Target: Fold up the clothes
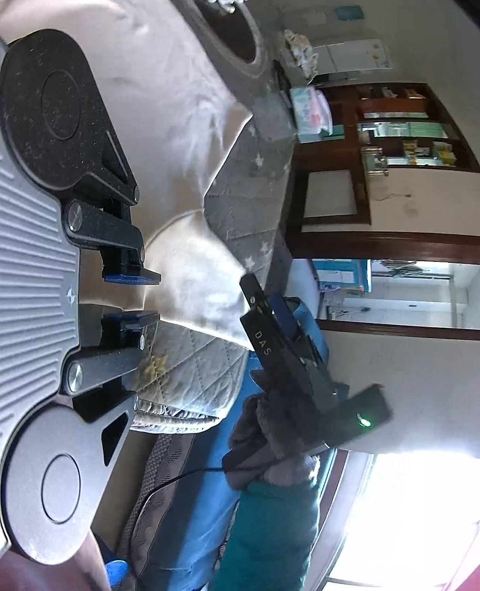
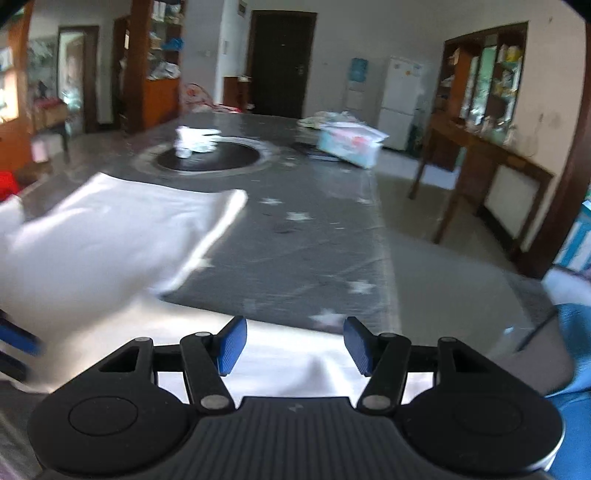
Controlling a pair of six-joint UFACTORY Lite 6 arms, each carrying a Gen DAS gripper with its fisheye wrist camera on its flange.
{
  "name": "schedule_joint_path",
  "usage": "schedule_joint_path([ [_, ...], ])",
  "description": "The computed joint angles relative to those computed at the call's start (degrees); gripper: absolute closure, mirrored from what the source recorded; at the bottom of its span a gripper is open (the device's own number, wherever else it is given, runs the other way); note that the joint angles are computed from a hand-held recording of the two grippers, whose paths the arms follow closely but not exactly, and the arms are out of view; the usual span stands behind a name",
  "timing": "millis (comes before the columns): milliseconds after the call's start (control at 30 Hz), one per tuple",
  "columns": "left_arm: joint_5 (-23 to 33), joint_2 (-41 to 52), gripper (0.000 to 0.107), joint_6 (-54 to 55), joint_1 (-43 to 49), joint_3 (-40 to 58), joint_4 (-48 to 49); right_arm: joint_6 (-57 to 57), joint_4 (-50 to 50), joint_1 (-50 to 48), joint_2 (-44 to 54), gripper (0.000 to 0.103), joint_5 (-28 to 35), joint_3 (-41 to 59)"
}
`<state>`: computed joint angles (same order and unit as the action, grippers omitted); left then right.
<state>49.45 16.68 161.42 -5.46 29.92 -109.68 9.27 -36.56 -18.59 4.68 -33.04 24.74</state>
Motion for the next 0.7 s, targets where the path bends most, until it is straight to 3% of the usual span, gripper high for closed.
schedule_joint_path([
  [133,-1.4,3.13,0.09,1.81,-3.56,0.63,-3.35,1.23,0.84,3.23,4.25,0.045,-1.09,1.49],
  [267,-0.17,3.52,0.075,4.42,-4.03,-1.27,-5.24,1.01,2.99,3.78,9.82,0.044,-2.59,4.38],
  [400,0.24,0.61,0.073,4.47,-2.45,-3.38,-4.15,2.28,2.0,2.15,10.25,0.043,-1.88,5.26],
  [700,2.57,-3.48,0.062,-4.57,15.81,-0.74,4.35,3.4,0.99,3.57,5.25,0.042,-0.95,2.99],
])
